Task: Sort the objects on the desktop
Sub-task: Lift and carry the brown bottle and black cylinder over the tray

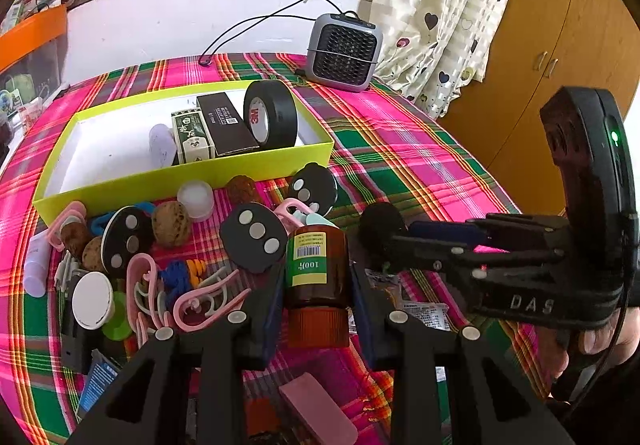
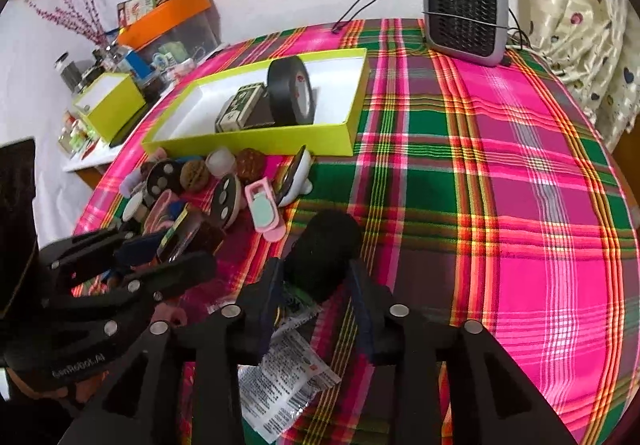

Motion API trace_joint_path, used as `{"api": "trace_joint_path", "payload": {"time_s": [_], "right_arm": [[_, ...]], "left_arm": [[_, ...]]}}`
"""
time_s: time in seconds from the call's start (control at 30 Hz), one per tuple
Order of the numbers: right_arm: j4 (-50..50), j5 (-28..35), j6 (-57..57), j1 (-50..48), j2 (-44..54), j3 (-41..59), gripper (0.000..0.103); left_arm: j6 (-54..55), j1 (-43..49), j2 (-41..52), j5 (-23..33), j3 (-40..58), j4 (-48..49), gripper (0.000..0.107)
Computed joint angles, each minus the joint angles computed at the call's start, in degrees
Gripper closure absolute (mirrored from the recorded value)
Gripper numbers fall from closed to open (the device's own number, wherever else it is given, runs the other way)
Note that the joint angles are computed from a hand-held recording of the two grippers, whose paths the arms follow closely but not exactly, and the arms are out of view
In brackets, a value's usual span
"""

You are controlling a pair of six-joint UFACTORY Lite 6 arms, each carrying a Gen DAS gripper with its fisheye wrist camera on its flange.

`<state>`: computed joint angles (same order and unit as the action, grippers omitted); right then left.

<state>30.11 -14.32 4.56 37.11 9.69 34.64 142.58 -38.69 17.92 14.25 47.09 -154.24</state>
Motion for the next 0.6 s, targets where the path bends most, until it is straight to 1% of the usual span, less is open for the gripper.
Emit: {"api": "trace_joint_path", "payload": {"time_s": [0.07, 0.13, 0.2, 0.23, 0.3, 0.4, 0.6], "right_arm": [[-4.5, 0.5, 5.6, -1.3, 0.5, 0.6, 0.065], [-12.1, 1.1, 13.6, -2.8, 1.5, 1.4, 0.062], [-20.3, 1.0, 22.2, -3.9, 2.4, 1.8, 0.061], [-21.7, 0.8, 23.8, -3.9, 2.6, 1.9, 0.061], [-21.2, 0.7, 23.1, -3.7, 2.7, 1.9, 0.062], [-18.7, 0.1, 20.6, -2.9, 2.2, 1.3, 0.068], [-17.6, -1.6, 19.2, -2.8, -0.6, -1.2, 0.070]], "left_arm": [[-0.1, 0.2, 0.3, 0.2, 0.1, 0.1, 0.075], [-0.6, 0.4, 0.5, 0.3, 0.2, 0.5, 0.075], [-0.7, 0.5, 0.4, 0.4, 0.0, 0.7, 0.075], [-0.7, 0.5, 0.4, 0.4, 0.0, 0.7, 0.075], [-0.6, 0.6, 0.3, 0.5, -0.1, 0.7, 0.075], [-0.9, 1.0, 0.2, 0.8, -0.4, 1.1, 0.075], [-1.0, 1.4, -0.7, 1.4, -1.1, 1.1, 0.075]]}}
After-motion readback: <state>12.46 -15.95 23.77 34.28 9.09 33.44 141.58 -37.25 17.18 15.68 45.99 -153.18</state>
